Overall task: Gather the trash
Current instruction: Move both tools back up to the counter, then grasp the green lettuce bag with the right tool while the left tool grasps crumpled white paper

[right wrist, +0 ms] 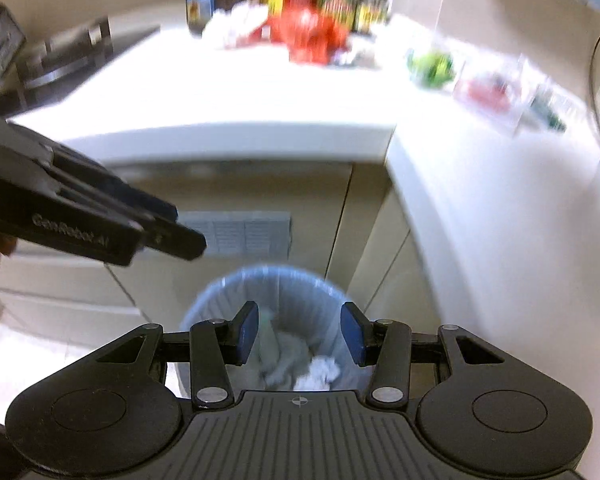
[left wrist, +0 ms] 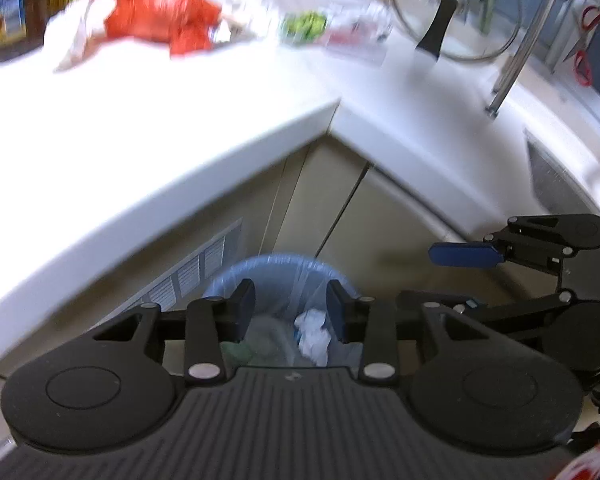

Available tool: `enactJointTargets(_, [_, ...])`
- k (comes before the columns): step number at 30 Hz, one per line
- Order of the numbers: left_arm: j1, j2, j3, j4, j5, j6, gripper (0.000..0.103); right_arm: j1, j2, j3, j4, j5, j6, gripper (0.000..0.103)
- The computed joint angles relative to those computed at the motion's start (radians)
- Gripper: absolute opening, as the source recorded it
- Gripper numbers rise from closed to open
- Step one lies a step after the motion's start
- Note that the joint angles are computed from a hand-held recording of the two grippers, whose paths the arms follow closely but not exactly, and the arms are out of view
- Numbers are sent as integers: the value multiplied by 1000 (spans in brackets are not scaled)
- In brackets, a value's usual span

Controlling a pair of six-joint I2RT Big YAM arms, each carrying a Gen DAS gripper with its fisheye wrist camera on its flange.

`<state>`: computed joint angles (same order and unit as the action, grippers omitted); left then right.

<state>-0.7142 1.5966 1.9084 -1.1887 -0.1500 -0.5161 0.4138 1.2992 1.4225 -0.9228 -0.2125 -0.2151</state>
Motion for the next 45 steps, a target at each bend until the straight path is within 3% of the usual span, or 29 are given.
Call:
enactJointTargets(6, [8, 7, 82, 14, -49, 41, 43, -22, -5, 66, 74, -2, 70, 46])
enactJointTargets(10, [28, 34, 144, 23, -79, 60, 51, -48, 42, 139, 114, 22, 136, 46])
enactJointTargets(14, [53, 72, 208, 17, -113, 74, 52, -81, 110, 224, 115, 36, 172, 47])
enactJointTargets(15, [58, 80, 223, 15, -123, 77, 52, -89, 125, 243, 111, 36, 178, 48])
enactJointTargets(17, [73, 97, 245, 18, -137, 90, 58, -106, 155, 279, 108, 37, 197, 60])
enactJointTargets(20, [93, 129, 289, 7, -159, 101, 63, -121, 208, 346, 106, 20, 206, 64])
enactJointTargets(27, [144, 193, 386, -48, -234, 82, 79, -101, 371, 558, 92, -6, 107, 71])
enactJointTargets(32, [176, 230, 449, -93, -265, 62, 81, -78, 509, 723, 70, -8, -102, 72])
enactJointTargets(36, [190, 243, 472, -110, -285, 29, 84, -72, 615, 857, 5, -15, -251, 72])
enactJointTargets(45, [195, 264, 506, -158, -317, -22, 84, -69, 819, 1144, -109, 44, -291, 70])
